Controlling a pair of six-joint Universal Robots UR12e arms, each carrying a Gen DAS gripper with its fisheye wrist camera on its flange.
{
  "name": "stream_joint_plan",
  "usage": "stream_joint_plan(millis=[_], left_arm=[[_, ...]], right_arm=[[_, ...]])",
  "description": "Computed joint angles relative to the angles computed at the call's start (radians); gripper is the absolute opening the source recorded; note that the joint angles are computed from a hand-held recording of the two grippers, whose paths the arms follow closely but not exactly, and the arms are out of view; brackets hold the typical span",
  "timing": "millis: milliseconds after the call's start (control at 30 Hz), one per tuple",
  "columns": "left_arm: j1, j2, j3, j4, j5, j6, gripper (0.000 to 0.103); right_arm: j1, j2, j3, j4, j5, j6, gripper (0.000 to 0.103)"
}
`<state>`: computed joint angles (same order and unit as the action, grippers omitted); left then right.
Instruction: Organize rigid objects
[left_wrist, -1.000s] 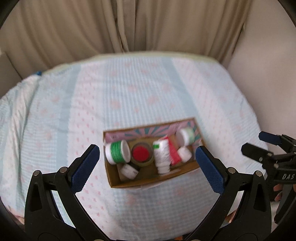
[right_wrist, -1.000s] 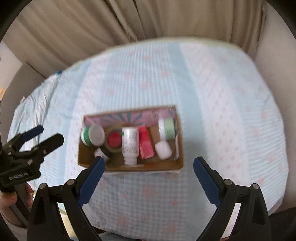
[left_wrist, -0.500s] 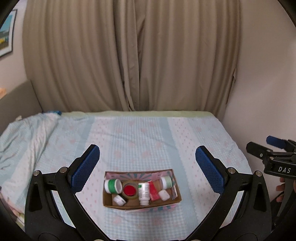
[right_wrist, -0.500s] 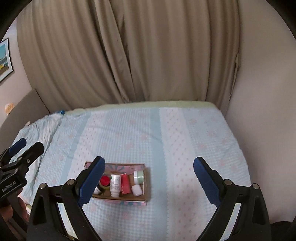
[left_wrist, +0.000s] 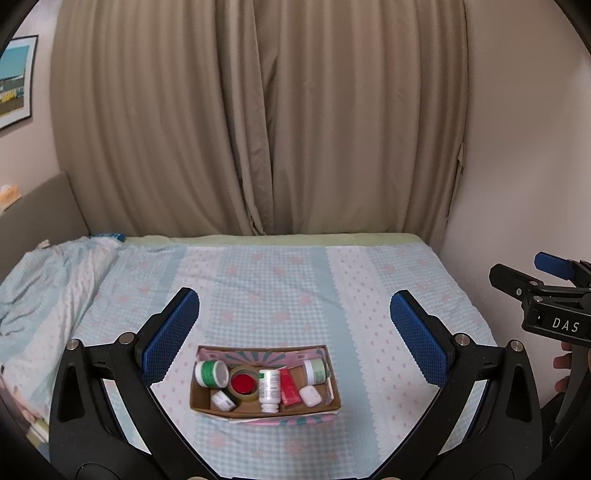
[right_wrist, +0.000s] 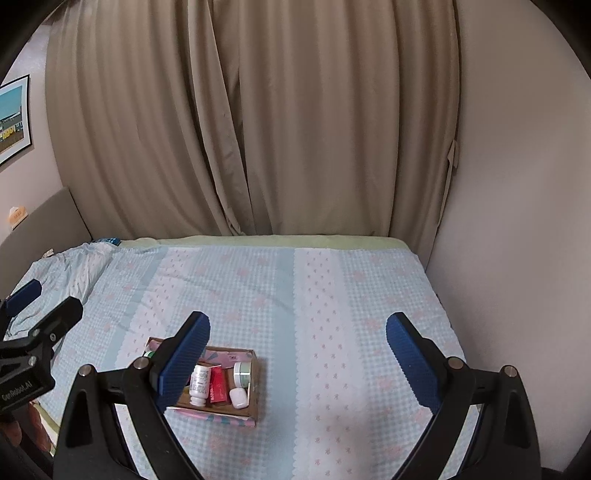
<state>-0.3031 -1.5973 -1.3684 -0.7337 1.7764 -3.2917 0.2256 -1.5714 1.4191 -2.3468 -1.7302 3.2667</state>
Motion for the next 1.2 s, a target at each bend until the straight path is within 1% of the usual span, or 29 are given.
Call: stream_joint_plan(millis=[133, 367, 1200], left_arm=[[-0.008, 0.002, 0.0, -0.006, 0.011, -0.006, 0.103], [-0.013, 0.002, 0.0, -0.006, 0.019, -0.013, 0.103], [0.007, 0.011, -0.019, 0.012, 0.003, -0.004, 0.103]], right_arm=[[-0.007, -0.006, 0.007, -0.007, 0.011, 0.0, 0.095], [-0.007, -0.006, 0.008, -0.007, 0.006, 0.001, 0.095], [-0.006, -0.003, 0.003, -0.007, 0.004, 0.006, 0.095]])
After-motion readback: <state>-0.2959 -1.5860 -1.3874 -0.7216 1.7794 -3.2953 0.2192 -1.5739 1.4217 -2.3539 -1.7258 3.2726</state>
